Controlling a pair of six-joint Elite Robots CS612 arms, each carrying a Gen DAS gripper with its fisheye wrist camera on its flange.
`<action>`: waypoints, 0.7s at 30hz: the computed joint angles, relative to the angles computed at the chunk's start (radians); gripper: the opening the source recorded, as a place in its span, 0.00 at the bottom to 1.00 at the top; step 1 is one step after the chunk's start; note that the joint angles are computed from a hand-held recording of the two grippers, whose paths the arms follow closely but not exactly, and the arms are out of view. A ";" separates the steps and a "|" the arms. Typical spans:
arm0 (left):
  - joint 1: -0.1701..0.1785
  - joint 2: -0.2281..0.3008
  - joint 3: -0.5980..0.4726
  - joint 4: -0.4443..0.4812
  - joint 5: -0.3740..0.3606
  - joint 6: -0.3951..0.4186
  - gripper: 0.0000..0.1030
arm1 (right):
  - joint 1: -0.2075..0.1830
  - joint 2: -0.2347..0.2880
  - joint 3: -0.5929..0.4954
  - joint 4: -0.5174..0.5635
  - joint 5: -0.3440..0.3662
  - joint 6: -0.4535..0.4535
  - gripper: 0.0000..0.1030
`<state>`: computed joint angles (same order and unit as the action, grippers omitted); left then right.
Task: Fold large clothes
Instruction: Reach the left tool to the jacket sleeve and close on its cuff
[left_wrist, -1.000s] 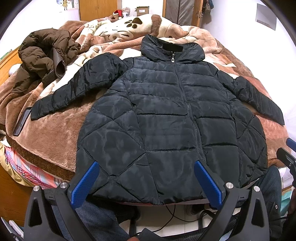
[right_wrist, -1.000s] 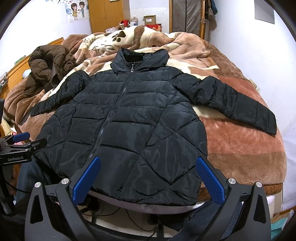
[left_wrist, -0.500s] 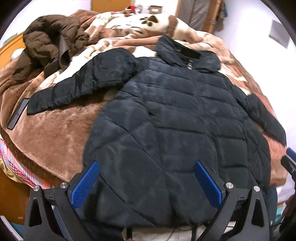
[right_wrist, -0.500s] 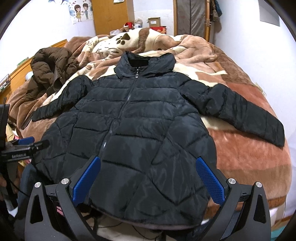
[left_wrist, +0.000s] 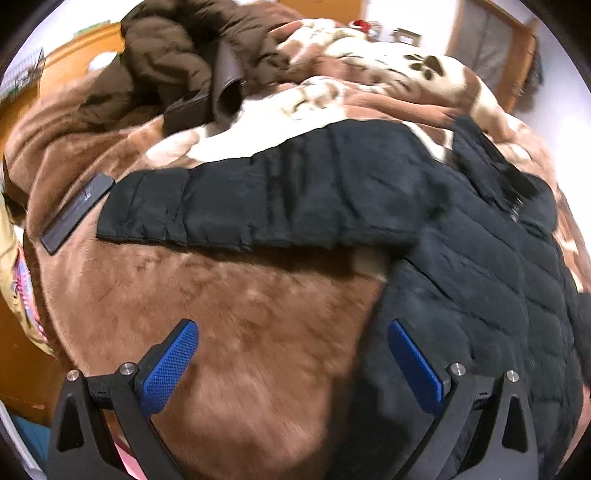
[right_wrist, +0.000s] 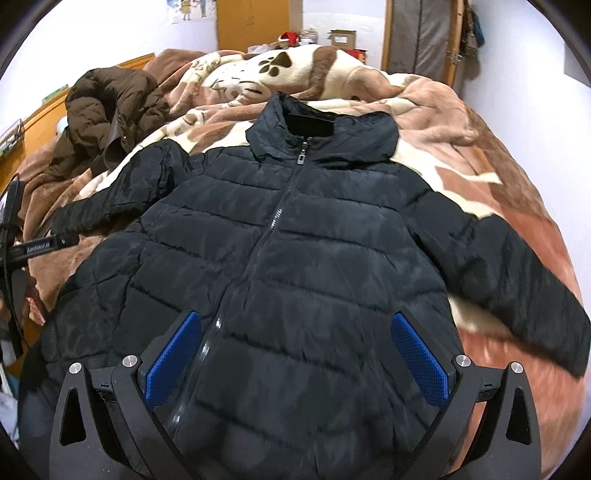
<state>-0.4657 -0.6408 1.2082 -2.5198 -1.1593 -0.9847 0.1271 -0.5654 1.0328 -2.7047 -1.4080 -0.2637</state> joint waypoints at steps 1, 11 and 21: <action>0.013 0.007 -0.005 0.003 -0.021 -0.018 1.00 | 0.003 0.014 -0.024 0.016 -0.005 -0.008 1.00; 0.086 0.062 -0.036 -0.011 -0.046 -0.147 0.95 | 0.018 0.123 -0.214 0.159 -0.048 -0.015 1.00; 0.122 0.107 -0.065 -0.062 -0.021 -0.204 0.81 | 0.014 0.181 -0.306 0.242 -0.105 0.002 0.99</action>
<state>-0.3435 -0.5342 1.1430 -2.5820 -1.1808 -1.1889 0.1411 -0.3847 0.7264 -2.4628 -1.5134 -0.2615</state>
